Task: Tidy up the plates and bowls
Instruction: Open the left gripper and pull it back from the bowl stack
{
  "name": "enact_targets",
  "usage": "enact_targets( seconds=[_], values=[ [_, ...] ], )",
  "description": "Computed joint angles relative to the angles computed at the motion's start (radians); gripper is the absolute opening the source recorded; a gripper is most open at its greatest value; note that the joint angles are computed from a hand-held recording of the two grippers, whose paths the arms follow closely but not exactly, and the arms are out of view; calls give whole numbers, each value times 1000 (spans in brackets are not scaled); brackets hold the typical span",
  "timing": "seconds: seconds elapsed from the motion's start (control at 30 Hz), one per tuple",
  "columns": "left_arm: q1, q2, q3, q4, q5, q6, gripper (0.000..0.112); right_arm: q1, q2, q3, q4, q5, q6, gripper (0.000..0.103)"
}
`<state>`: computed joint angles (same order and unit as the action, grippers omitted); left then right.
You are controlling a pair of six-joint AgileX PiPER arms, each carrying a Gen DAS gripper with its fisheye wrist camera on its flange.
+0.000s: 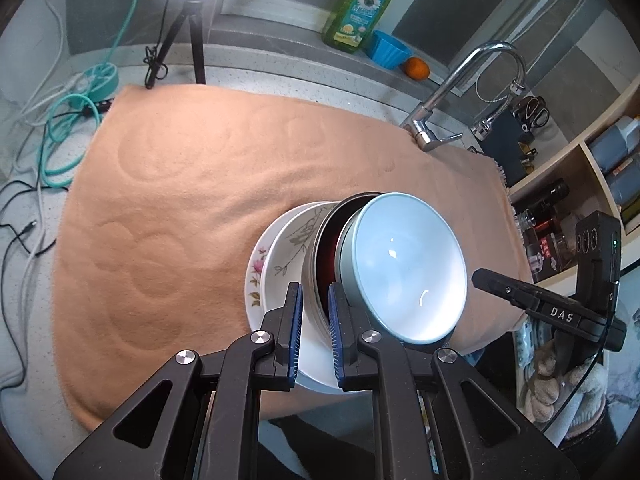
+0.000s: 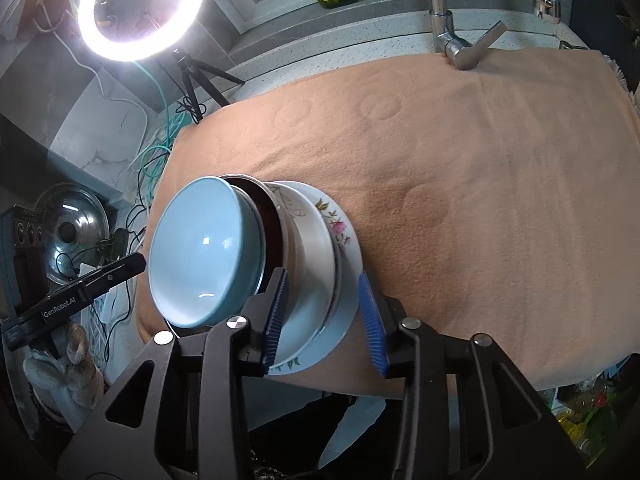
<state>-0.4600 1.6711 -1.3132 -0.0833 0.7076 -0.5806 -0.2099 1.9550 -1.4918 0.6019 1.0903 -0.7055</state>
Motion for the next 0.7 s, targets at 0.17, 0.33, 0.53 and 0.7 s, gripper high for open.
enact_targets(
  seconds=[0.17, 0.33, 0.53, 0.7],
  values=[
    [-75, -4, -16, 152, 28, -116, 12, -28, -39, 46, 5, -39, -51, 51],
    [-151, -20, -9, 322, 39, -268, 24, -48, -118, 130, 33, -115, -135, 66],
    [-237, -27, -8, 506, 72, -447, 51, -63, -188, 211, 71, -193, -221, 81],
    [-271, -35, 6, 573, 88, -544, 65, -99, -229, 279, 153, -216, -301, 90]
  ],
)
